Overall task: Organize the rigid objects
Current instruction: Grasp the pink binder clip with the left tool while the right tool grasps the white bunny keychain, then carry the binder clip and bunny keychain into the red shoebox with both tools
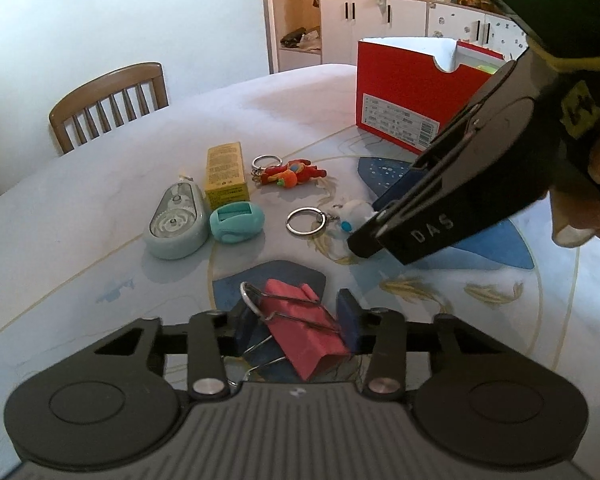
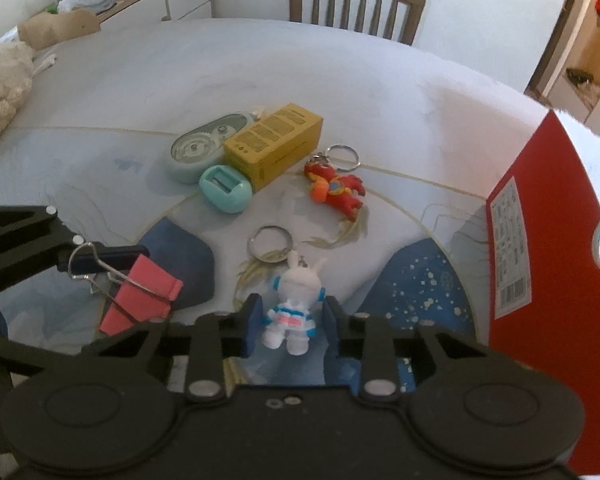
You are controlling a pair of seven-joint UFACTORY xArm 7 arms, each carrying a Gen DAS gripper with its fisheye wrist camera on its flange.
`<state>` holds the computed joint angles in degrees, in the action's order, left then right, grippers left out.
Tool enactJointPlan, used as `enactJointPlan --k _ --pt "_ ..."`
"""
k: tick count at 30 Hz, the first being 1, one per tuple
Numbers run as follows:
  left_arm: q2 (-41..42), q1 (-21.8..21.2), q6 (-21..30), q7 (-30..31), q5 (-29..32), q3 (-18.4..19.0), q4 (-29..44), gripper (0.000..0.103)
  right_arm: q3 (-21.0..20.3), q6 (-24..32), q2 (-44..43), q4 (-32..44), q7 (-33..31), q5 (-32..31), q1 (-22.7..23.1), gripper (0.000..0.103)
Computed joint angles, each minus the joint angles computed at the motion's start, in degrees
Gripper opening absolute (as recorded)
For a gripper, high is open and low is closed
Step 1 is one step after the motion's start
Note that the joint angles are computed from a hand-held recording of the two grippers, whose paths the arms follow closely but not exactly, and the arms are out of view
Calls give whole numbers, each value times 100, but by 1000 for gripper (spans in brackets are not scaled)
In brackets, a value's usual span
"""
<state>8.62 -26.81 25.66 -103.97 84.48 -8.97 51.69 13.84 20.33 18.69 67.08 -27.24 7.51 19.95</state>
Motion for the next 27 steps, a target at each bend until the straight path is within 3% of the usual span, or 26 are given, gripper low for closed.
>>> enactJointPlan --k 6,15,27 --pt "22 -56 182 258 -393 -14 72 36 78 -111 -208 -238 -185 154 -116 27" --pt "-79 -71 199 361 -912 3 39 32 199 66 -955 -773 -970 1311 -428 27" --pt "-213 -197 347 536 -1666 -103 145 32 -402 640 -1931 -1175 -2053 2867 -300 27"
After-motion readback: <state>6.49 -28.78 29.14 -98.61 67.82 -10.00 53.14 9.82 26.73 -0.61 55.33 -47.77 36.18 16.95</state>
